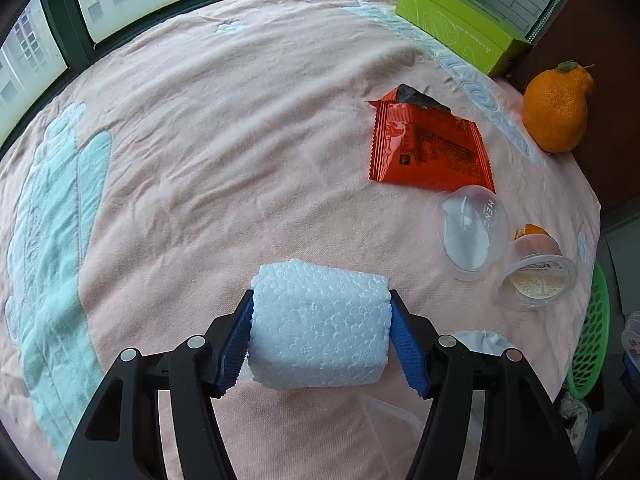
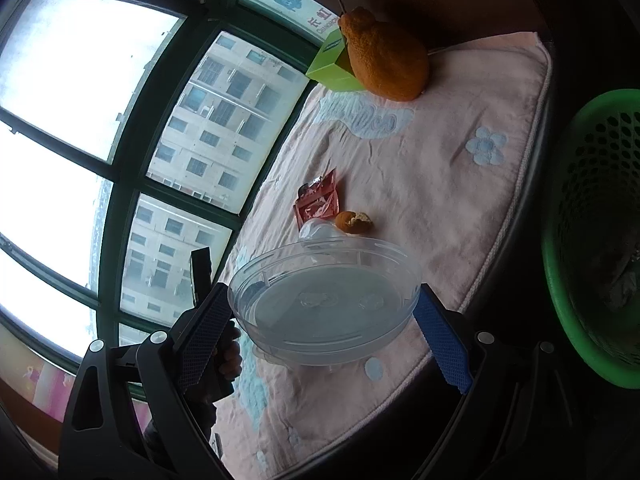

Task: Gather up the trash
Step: 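Grasp the white foam block with the left tool while the right tool holds the dish, then carry the foam block and dish over the green basket and open both tools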

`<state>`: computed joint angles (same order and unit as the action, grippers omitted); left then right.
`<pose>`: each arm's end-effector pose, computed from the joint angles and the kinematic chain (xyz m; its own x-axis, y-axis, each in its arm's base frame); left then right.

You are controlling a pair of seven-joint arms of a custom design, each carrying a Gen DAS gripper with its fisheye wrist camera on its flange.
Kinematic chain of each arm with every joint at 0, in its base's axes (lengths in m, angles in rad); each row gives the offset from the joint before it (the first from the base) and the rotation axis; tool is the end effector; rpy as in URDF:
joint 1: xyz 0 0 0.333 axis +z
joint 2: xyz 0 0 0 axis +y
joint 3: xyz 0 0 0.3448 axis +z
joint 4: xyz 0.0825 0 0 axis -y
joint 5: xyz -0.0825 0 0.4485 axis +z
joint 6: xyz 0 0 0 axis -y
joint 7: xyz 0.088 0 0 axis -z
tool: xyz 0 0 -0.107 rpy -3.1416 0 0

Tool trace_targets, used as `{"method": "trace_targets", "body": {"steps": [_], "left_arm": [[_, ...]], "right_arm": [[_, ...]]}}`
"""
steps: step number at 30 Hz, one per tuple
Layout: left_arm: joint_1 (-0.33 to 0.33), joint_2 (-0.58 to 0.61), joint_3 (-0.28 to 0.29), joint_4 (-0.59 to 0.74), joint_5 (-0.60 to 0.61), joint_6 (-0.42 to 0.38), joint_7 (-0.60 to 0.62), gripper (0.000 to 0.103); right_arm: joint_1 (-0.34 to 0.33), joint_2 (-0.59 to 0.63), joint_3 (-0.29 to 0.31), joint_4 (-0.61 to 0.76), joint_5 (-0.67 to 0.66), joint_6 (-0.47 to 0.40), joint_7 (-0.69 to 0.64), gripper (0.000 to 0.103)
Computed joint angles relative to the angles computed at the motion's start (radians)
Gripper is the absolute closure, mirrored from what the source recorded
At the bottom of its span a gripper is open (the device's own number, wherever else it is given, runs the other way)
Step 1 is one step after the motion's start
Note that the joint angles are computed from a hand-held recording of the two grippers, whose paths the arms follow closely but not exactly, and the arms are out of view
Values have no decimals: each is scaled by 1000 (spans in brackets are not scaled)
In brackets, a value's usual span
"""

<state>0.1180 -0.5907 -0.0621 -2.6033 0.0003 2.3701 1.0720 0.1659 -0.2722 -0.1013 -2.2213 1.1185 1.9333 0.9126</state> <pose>0.4366 0.0240 0.4782 0.5058 -0.8518 0.1363 -0.7902 -0.5209 -0.3230 0.5298 0.0930 0.5268 0.3374 -0.4974 -0.7992 -0.9338 -0.0694 -0.3510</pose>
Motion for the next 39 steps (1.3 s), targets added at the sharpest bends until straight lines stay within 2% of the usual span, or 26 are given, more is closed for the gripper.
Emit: {"method": "trace_targets", "body": {"steps": [4,11,17,23,35,39], "left_arm": [[7,-55,-35,13,48,2,-33,41],[-89,-69,-56,92,19,43,-15,41],[-204,51,-99,191,-40,115,7,41],[-298,245,-140,334,-76,155,35,41],[-384,590,-190,606,-57,136,28,41],[-394,658,-192,658,-109,129,63,38]], "right_arm": [[-14,-16,-14,-9,4,5,-6,13],[-53,-46,-50,-25,-11,23,-17,13],[-111,-58,-86,-32,-59,57,-24,13],[-160,-40,-113,-26,-114,90,-41,13],[-223,-30,-124,-48,-217,183,-106,13],[-227,-23,-125,-53,-245,206,-130,13]]}}
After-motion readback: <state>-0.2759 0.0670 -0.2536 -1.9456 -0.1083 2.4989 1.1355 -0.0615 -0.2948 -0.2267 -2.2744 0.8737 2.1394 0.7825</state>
